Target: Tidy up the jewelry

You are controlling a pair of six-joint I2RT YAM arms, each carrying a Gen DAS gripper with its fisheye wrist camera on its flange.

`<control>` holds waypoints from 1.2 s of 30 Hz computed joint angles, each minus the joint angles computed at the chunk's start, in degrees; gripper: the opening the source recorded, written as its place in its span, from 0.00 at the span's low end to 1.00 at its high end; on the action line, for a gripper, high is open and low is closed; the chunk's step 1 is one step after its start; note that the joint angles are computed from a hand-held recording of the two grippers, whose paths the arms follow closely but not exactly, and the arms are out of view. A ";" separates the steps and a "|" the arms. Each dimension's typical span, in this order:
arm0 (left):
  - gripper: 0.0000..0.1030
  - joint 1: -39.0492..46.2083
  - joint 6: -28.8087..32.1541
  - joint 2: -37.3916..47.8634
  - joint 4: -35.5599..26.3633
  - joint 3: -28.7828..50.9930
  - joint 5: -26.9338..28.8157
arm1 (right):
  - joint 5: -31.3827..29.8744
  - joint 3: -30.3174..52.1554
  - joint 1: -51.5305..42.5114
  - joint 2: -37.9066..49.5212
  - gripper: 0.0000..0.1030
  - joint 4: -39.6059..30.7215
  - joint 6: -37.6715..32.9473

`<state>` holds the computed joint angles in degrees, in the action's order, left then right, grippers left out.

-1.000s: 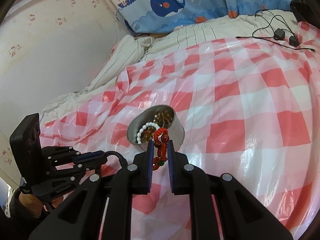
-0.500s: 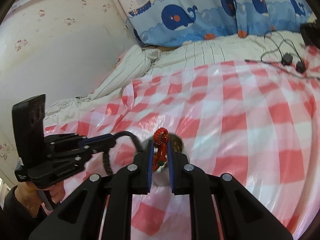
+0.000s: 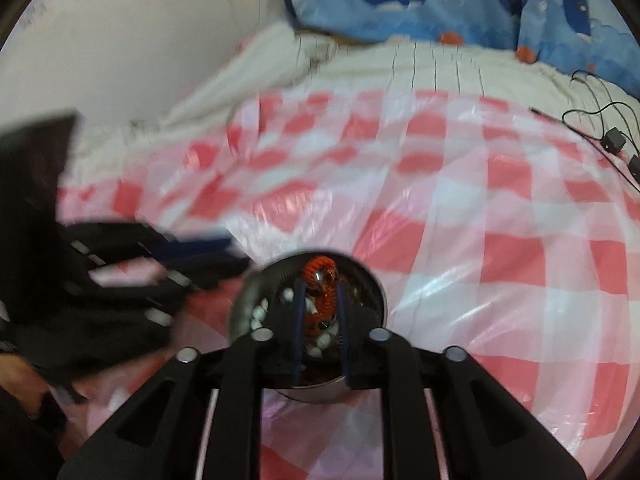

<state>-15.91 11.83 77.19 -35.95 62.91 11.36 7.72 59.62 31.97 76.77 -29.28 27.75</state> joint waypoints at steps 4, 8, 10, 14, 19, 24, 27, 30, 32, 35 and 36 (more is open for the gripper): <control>0.41 1.89 0.18 -4.28 -0.18 -3.11 -0.38 | 4.30 -1.37 2.16 -3.63 0.39 -0.95 0.59; 0.57 1.10 0.16 -11.36 -0.38 -8.51 -3.37 | 7.59 -3.53 4.06 -9.73 0.43 -3.38 3.33; 0.65 -0.05 -0.79 -15.56 -0.97 -11.47 -5.81 | 9.73 -6.34 6.43 -13.85 0.48 -4.90 6.85; 0.88 -3.82 -4.18 -23.68 -2.61 -16.69 -12.03 | 16.49 -12.03 14.18 -20.17 0.55 -9.86 18.00; 0.93 -7.09 -9.00 -31.15 -6.95 -20.09 -15.82 | 25.53 -13.69 24.61 -20.88 0.61 -19.30 33.50; 0.93 -8.69 -12.36 -35.25 -10.11 -22.48 -16.80 | 26.97 -15.49 28.48 -18.26 0.70 -22.54 41.88; 0.93 -10.09 -13.77 -37.16 -11.73 -23.75 -17.30 | 27.67 -15.17 29.53 -16.43 0.85 -23.15 42.82; 0.93 -9.50 -15.06 -37.86 -13.10 -24.75 -15.51 | 27.55 -14.54 30.17 -14.37 0.88 -23.72 42.97; 0.93 -8.30 -15.72 -37.87 -14.06 -25.29 -13.50 | 27.48 -13.96 31.28 -13.89 0.90 -25.35 45.22; 0.93 -7.98 -16.83 -37.74 -13.87 -27.14 -12.15 | 28.47 -13.69 36.26 -13.68 0.93 -28.63 52.56; 0.93 -8.48 -17.16 -37.13 -13.53 -27.92 -12.61 | 28.67 -13.12 37.56 -12.72 0.93 -29.88 54.30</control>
<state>-24.40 -5.32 40.06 -49.48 34.99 -1.25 36.40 46.50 69.54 64.05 -59.16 82.05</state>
